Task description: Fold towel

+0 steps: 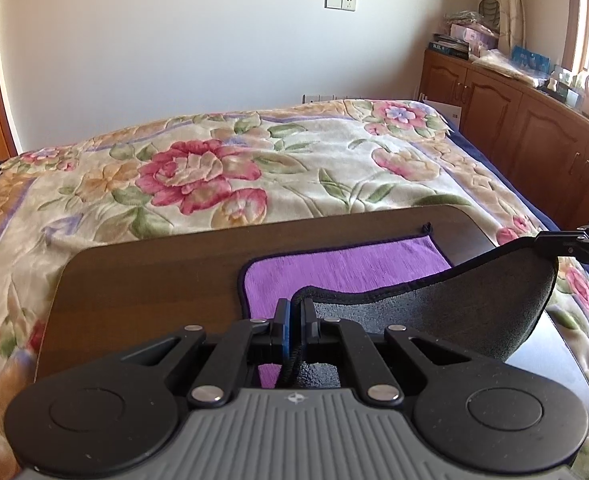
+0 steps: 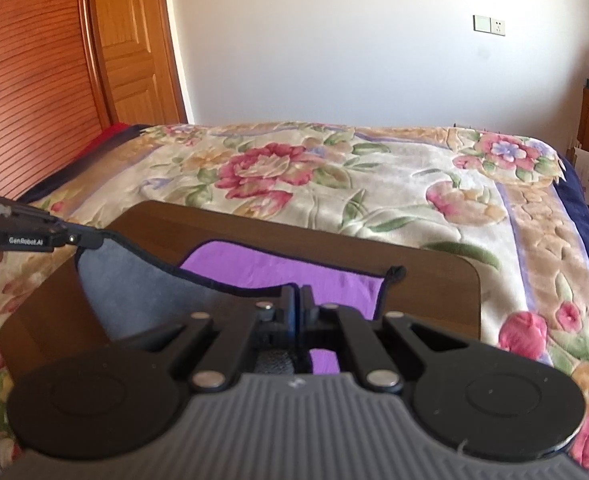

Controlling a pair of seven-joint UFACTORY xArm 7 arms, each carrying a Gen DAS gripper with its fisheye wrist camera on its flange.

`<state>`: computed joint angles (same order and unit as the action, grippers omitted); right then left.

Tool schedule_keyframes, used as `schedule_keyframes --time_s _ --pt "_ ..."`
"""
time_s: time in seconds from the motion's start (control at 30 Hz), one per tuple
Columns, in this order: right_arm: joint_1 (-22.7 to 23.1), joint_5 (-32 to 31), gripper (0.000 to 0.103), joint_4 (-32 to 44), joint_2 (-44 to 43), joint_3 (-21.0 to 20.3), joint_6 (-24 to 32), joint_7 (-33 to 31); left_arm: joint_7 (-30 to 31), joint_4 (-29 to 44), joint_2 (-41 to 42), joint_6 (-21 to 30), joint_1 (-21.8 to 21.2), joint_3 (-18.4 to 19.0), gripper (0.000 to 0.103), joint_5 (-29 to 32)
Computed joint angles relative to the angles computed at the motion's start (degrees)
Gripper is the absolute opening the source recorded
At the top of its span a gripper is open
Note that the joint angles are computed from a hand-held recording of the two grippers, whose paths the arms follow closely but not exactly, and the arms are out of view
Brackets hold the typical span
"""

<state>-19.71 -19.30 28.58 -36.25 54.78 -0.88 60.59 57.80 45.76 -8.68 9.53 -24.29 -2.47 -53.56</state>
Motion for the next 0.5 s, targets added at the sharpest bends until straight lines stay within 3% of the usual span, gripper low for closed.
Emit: schedule_keyframes --time_s 0.5 --pt "-6.54 0.54 0.002 1.42 1.35 2.69 -3.16 -3.04 0.92 6.07 4.82 1.10 3.07 -2.57 0.002 0.23"
